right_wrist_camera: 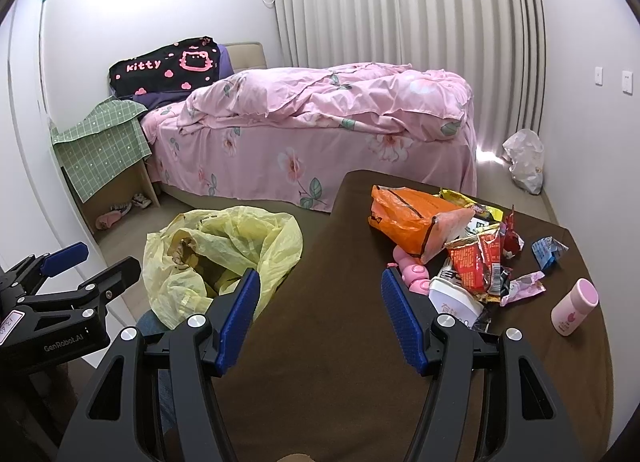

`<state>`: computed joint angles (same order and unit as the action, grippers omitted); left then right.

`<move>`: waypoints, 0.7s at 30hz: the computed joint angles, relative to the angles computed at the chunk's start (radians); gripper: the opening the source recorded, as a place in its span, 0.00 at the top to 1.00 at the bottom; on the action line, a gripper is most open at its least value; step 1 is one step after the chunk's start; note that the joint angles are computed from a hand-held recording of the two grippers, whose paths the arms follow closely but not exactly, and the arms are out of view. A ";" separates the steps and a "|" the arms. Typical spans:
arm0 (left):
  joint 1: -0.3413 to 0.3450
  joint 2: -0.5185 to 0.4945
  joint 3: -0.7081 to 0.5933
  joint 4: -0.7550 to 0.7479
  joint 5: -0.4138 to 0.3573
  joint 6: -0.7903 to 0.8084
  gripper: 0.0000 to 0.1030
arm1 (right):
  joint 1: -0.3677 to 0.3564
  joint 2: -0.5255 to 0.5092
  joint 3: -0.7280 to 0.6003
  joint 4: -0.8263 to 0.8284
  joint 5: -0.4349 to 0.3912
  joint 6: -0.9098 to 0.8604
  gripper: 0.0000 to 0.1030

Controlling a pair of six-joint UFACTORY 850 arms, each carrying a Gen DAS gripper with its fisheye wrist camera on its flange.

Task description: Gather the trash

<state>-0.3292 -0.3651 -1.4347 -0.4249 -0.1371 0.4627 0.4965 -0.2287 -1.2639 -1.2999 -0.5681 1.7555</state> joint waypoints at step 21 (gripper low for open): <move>0.005 -0.008 0.003 -0.022 0.001 0.019 0.12 | -0.006 -0.008 0.003 0.003 0.011 -0.002 0.42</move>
